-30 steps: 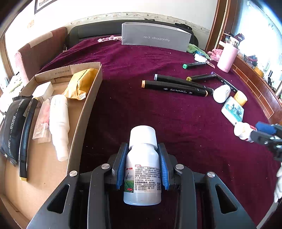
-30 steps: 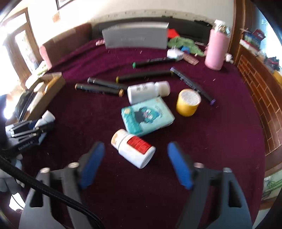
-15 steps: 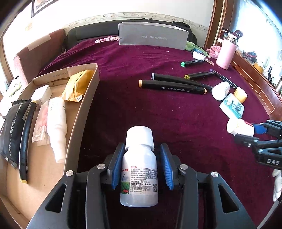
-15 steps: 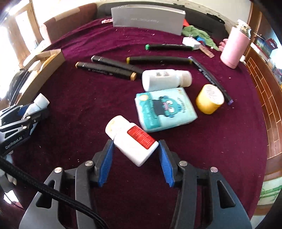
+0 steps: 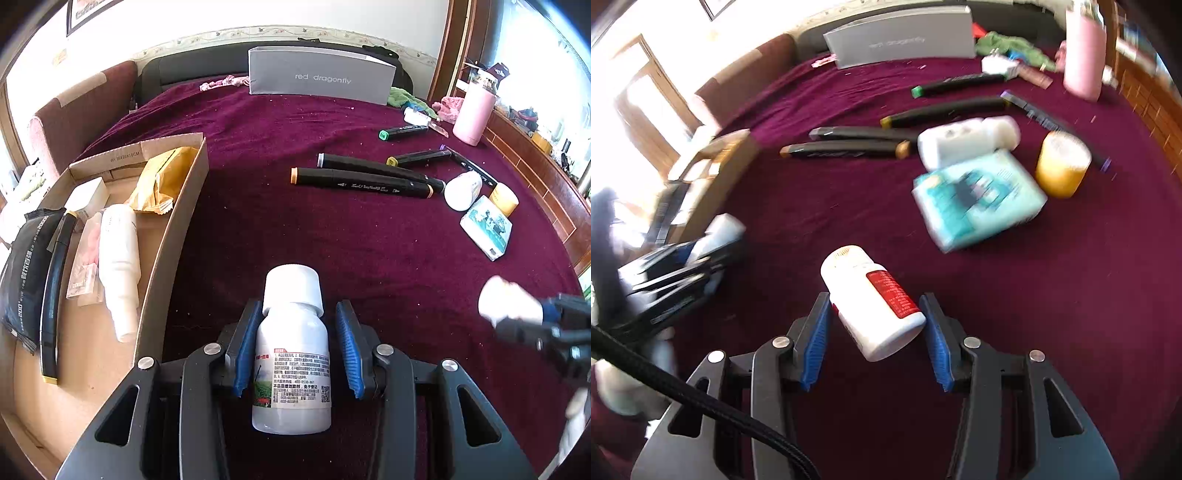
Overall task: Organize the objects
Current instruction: 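Carry both held bottles over the cardboard box with both grippers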
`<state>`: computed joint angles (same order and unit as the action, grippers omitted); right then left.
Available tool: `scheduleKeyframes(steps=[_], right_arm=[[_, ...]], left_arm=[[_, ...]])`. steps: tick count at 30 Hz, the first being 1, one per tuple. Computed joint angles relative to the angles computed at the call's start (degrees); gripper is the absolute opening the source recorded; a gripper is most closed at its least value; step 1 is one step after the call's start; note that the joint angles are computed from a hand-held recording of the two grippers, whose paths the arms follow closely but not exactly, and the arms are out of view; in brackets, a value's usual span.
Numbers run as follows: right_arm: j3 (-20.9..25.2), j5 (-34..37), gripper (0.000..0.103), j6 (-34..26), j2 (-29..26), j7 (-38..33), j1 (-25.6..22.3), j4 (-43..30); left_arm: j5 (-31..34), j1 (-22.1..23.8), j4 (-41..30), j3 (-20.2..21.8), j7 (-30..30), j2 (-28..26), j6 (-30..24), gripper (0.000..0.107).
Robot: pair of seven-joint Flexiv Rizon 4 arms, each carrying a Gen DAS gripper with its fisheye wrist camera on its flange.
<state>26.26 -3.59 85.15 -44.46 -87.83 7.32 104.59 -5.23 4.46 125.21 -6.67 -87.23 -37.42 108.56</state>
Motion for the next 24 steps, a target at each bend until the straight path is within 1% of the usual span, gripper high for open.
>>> scheduleKeyframes(steps=[2, 3, 5, 7, 11, 15, 18, 20, 21, 22, 24], right_arm=[[1.8, 0.9, 0.046, 0.4, 0.1, -0.5, -1.3, 1.0], [3.6, 1.5, 0.047, 0.3, -0.2, -0.8, -2.7, 1.2], [6.5, 2.5, 0.047, 0.3, -0.7, -1.6, -4.8, 1.1], [6.8, 2.9, 0.047, 0.9, -0.4, -1.5, -4.5, 1.3], [6.8, 2.8, 0.047, 1.9, 0.2, -0.8, -3.0, 1.3], [8.9, 2.6, 0.047, 1.3, -0.1, -1.1, -3.8, 0.6], [12.3, 2.8, 0.047, 0.0, -1.0, -2.6, -5.2, -0.9], [14.7, 3.3, 0.047, -1.3, -2.0, -3.7, -5.8, -2.6], [16.3, 3.5, 0.047, -2.3, -2.7, -4.8, -6.1, -3.8], [17.7, 3.9, 0.047, -3.3, -3.5, -5.8, -6.2, -5.0], [19.8, 5.0, 0.047, -6.1, -5.3, -7.3, -5.6, -8.3]], left_arm=[[1.2, 2.8, 0.3, -2.5, -0.6, -0.2, 0.6, 0.034], [1.5, 3.7, 0.5, -3.2, -1.1, -0.3, 0.9, 0.03], [3.2, 7.4, 0.9, -6.3, -2.3, -0.7, 1.7, 0.029], [5.5, 10.9, 1.4, -9.2, -3.2, -1.2, 2.4, 0.029], [9.4, 14.0, 3.1, -11.2, -5.3, -0.6, 5.6, 0.029], [14.6, 21.5, 6.1, -16.0, -8.1, 2.5, 5.6, 0.029], [18.2, 30.4, 8.8, -20.9, -10.8, 5.5, 4.8, 0.029], [19.7, 35.2, 9.6, -23.1, -11.7, 7.2, 3.4, 0.029], [19.6, 36.5, 9.8, -23.3, -11.8, 7.9, 2.8, 0.029], [19.4, 37.7, 10.2, -22.6, -11.8, 8.9, 2.5, 0.029], [18.1, 36.5, 10.0, -19.2, -11.0, 10.3, 1.5, 0.029]])
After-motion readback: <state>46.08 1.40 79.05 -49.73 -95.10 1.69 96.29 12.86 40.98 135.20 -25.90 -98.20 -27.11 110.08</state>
